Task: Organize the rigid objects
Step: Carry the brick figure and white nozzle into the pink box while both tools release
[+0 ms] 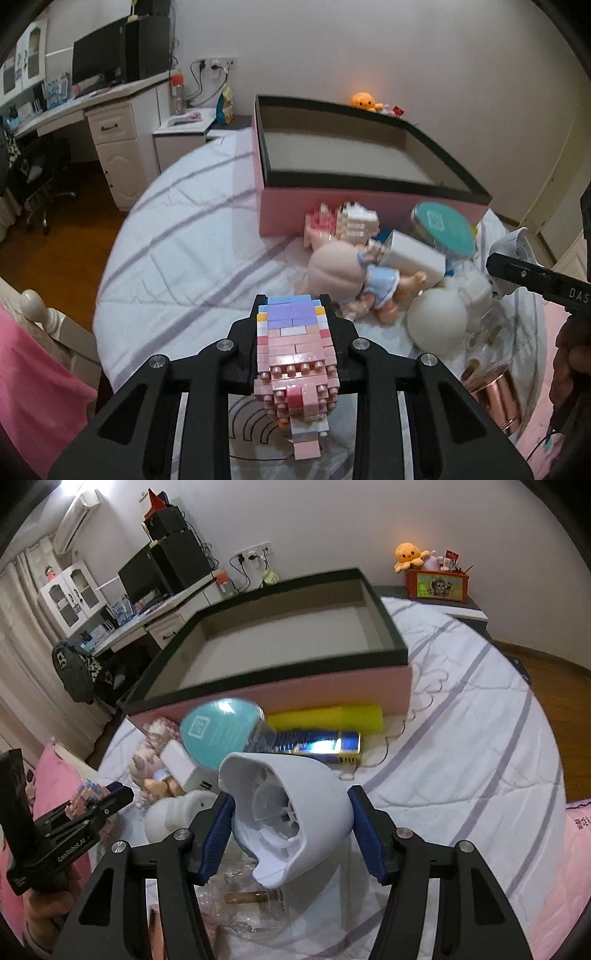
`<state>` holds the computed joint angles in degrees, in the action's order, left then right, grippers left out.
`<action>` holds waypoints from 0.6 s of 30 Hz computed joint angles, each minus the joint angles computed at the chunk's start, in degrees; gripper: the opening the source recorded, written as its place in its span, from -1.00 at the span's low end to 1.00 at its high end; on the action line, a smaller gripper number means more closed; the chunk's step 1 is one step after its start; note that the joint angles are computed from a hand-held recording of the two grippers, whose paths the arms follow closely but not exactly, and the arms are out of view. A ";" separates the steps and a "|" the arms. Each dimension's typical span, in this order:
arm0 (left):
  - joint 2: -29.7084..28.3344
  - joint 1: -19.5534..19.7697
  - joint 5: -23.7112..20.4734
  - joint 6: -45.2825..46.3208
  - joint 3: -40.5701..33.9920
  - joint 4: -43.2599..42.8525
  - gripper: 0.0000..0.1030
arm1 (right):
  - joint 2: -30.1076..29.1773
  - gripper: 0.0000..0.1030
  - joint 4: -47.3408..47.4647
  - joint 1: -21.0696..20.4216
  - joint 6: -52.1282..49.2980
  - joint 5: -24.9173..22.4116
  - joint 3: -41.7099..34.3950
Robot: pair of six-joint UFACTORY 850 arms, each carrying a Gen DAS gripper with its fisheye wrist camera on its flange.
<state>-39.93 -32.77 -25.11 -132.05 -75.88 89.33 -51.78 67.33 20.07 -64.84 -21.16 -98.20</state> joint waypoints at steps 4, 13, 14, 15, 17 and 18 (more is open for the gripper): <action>0.98 0.03 -1.57 0.89 -0.42 0.23 -0.49 | 0.93 0.19 3.12 -0.20 -3.42 -0.43 -0.03; -0.72 2.78 -3.68 8.73 -8.75 0.36 -0.49 | -2.71 0.19 1.59 0.39 -3.20 -1.03 -11.64; -1.35 3.18 -3.61 10.30 -10.21 -0.16 -0.49 | -4.49 0.19 -1.46 0.57 -0.04 -1.42 -15.11; -2.12 3.70 -3.46 11.80 -11.89 -0.79 -0.49 | -6.02 0.19 -4.13 0.73 2.80 -1.77 -17.93; -4.29 4.78 -2.99 15.79 -16.04 -3.07 -0.49 | -9.29 0.20 -10.55 1.23 9.20 -2.03 -23.50; -5.39 5.16 -2.87 17.62 -17.94 -4.27 -0.49 | -11.48 0.20 -15.29 1.44 14.03 -2.53 -27.15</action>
<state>-45.32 -27.61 -27.98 -114.43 -93.82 85.06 -63.25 52.04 21.51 -50.81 -23.69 -125.35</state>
